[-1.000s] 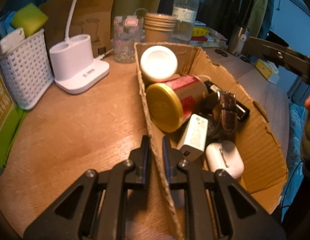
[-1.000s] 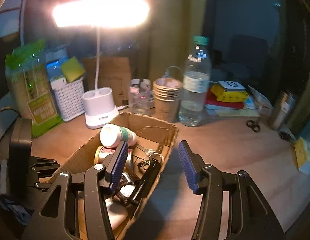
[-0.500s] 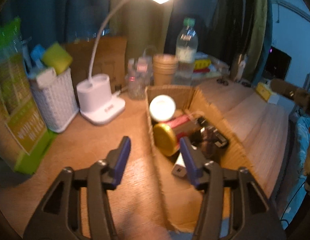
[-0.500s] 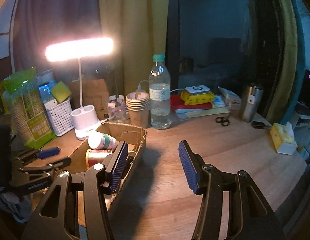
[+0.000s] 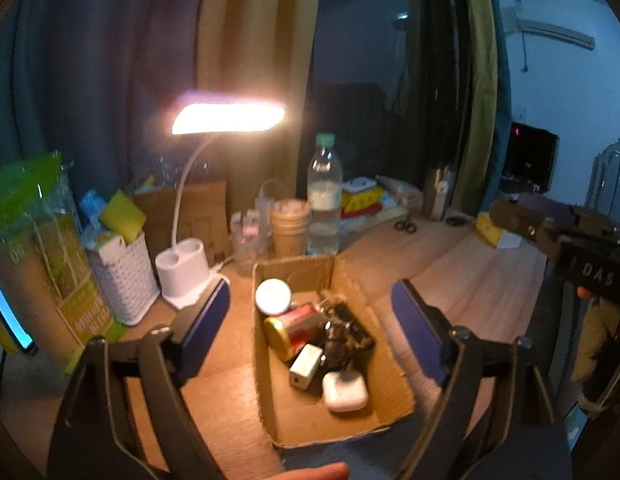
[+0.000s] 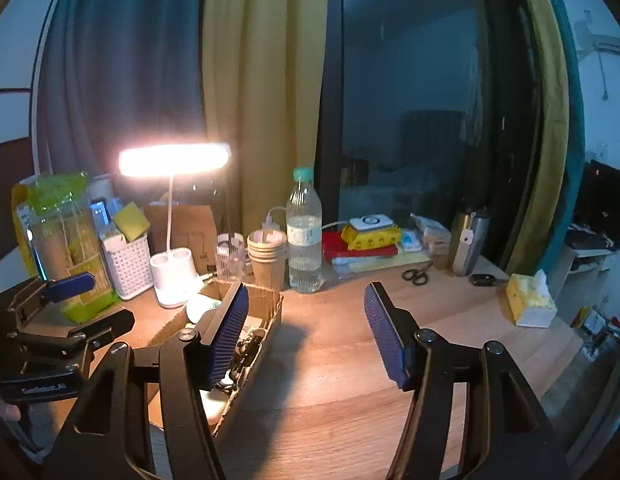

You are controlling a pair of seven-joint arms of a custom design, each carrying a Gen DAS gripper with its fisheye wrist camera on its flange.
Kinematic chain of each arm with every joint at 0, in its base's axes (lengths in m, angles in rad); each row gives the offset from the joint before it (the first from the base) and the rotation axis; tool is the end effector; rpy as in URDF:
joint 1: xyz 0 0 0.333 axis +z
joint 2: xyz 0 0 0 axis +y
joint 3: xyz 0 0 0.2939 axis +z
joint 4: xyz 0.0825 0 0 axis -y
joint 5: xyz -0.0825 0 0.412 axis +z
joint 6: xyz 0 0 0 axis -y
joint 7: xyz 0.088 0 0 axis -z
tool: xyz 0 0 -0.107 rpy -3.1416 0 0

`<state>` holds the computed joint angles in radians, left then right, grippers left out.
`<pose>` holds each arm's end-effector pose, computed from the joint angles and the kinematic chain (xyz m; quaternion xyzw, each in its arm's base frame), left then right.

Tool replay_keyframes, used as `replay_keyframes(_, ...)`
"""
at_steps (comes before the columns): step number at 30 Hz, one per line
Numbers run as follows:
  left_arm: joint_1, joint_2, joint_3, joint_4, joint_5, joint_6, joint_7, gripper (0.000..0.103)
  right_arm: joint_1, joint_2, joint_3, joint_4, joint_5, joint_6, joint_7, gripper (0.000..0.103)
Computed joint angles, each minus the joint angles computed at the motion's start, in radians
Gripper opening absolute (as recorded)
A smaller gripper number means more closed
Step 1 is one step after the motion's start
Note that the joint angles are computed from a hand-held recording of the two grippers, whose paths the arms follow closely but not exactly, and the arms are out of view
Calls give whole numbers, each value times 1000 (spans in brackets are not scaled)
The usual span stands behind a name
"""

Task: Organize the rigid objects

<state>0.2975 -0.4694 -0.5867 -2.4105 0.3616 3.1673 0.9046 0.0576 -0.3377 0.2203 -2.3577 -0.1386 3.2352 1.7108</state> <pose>0.4652 -0.2050 0.5516 -0.5587 0.6202 -0.4210 0.3550 0.4934 0.1663 0.5719 -0.6682 0.4812 -0.3632 0.4359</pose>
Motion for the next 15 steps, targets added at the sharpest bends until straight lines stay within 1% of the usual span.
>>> replay_keyframes(1,-7,-6,4,2,-1,-3,1,86,0,-11,-1,-8,1,4,1,64)
replay_keyframes(2,-10,-15,4,3,-1,-6,0,87,-13,-25,12,-17,2,12,6,64)
replay_keyframes(7,0,-70,-13,1,0,-19,-24,92,-34,-78,29,-51,17,33,9,64)
replay_keyframes(13,2,-137,-19,-12,-14,-4,-38,93,-86,-161,81,-98,45,60,17,64)
replay_keyframes(15,3,-158,-21,-14,-19,-6,-37,93,-94,-184,89,-110,54,64,17,64)
